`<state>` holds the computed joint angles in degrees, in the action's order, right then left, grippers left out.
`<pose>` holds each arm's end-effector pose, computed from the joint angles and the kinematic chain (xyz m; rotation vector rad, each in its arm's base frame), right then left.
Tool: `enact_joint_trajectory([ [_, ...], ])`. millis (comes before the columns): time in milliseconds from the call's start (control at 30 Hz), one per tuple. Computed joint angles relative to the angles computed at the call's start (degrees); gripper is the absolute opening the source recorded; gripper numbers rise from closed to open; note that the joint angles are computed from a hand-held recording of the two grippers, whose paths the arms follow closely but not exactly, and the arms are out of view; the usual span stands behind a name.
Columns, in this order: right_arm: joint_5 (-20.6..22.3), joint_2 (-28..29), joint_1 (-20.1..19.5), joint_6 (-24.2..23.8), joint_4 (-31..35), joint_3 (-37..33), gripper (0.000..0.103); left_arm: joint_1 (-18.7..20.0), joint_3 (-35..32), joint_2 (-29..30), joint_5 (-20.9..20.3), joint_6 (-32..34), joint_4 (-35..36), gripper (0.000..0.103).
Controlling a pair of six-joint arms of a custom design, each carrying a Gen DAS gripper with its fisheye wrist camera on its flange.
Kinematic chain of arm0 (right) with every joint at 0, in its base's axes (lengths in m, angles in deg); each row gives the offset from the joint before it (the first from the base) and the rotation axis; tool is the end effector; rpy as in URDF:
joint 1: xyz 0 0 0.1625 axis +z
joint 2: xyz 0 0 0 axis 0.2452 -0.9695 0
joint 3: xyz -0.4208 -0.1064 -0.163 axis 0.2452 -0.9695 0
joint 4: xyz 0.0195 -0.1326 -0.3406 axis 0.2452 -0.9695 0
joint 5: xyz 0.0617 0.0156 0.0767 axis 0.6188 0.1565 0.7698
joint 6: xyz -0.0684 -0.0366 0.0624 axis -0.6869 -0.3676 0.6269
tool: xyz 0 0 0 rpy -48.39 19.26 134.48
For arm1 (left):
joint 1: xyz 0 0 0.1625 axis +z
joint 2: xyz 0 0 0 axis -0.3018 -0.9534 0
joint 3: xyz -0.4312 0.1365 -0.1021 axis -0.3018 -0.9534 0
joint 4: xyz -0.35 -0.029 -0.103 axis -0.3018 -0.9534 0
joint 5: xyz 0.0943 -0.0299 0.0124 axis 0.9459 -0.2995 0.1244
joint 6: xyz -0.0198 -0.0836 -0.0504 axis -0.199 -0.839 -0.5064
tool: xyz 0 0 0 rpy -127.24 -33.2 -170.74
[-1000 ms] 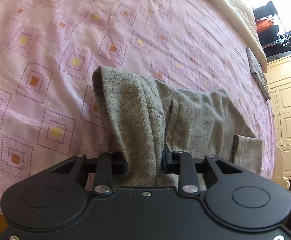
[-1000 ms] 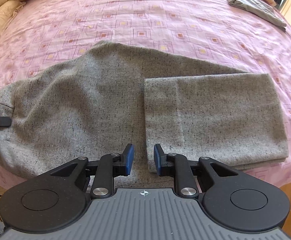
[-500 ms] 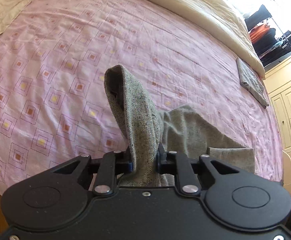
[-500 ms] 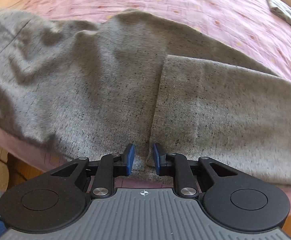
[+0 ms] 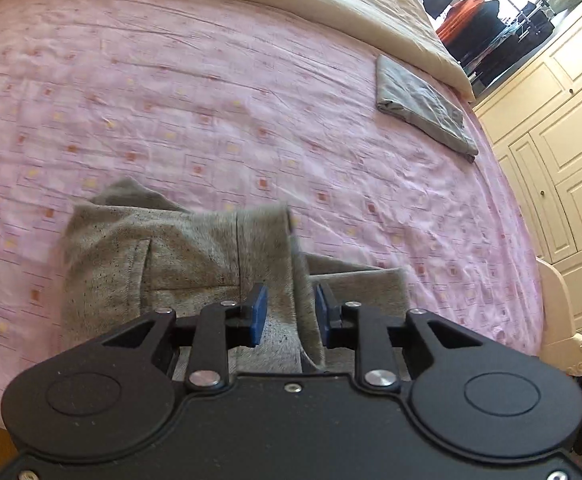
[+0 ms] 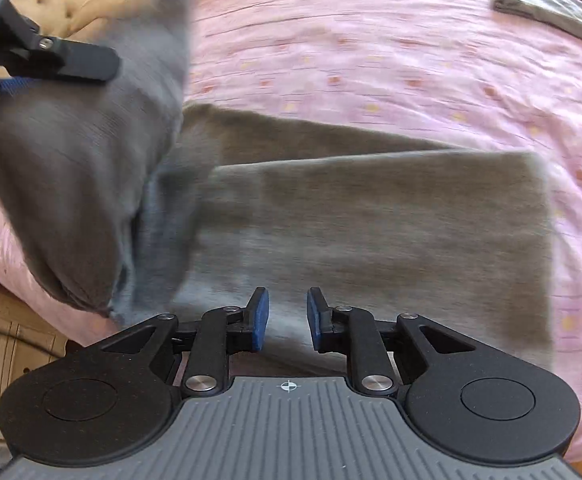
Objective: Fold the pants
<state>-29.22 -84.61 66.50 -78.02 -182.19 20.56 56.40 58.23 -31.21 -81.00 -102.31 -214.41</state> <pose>-0.0024 -0.6451 0.3790 0.7574 -2.6224 0.1420 -0.4860 -0.6440 -0.0061 -0.2063 2.6352 -0.7904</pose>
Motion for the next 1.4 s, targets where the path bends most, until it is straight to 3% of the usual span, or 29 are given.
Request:
enact_joint_trajectory([
  [100,1.6,0.8,-1.6,0.6,3.5,-4.7,0.021,-0.9,-2.0,1.4,1.8,-3.5,5.0,0.036],
  [233,6.0,1.1,-3.1,1.1,4.1,-7.7,0.022,-2.0,-0.5,0.2,4.2,-13.2,17.8,0.042],
  [333,10.4,2.2,-3.7,2.9,6.3,-10.7,0.028,-2.5,2.9,-2.2,3.1,-21.6,25.8,0.042],
  [400,11.7,4.1,-3.6,4.2,9.8,-13.8,0.040,-2.9,5.9,-3.9,1.8,-26.5,28.5,0.042],
  [600,11.5,8.7,-3.0,8.8,17.1,-19.1,0.041,-4.0,13.5,-7.9,-1.7,-33.6,29.7,0.043],
  [767,8.5,9.9,-2.7,11.3,18.5,-19.0,0.044,-4.9,15.2,-8.8,-1.8,-31.6,29.6,0.045],
  [867,8.2,9.6,-2.3,12.2,16.3,-17.2,0.046,-5.3,16.5,-9.0,-1.2,-28.8,27.4,0.054],
  [967,5.9,9.6,-1.3,13.1,15.2,-16.4,0.042,-5.4,17.0,-8.9,-1.1,-26.8,26.1,0.054],
  [1033,7.5,9.7,-1.2,12.9,17.8,-17.4,0.009,-5.7,17.5,-8.7,-0.7,-25.8,24.9,0.054],
  [1133,11.2,8.5,-0.6,10.2,19.0,-17.4,0.008,-6.3,17.8,-8.1,0.4,-23.2,22.7,0.054],
  [1233,18.4,7.3,0.0,13.2,23.2,-20.4,0.007,-7.3,17.4,-6.8,2.6,-17.9,20.1,0.054],
  [1300,22.5,6.7,0.6,14.1,25.2,-22.7,0.007,-8.0,16.7,-5.7,4.1,-12.9,17.4,0.055],
  [1400,25.2,6.6,1.7,13.5,26.6,-26.1,0.007,-8.6,15.5,-3.4,5.4,-1.6,9.5,0.061],
])
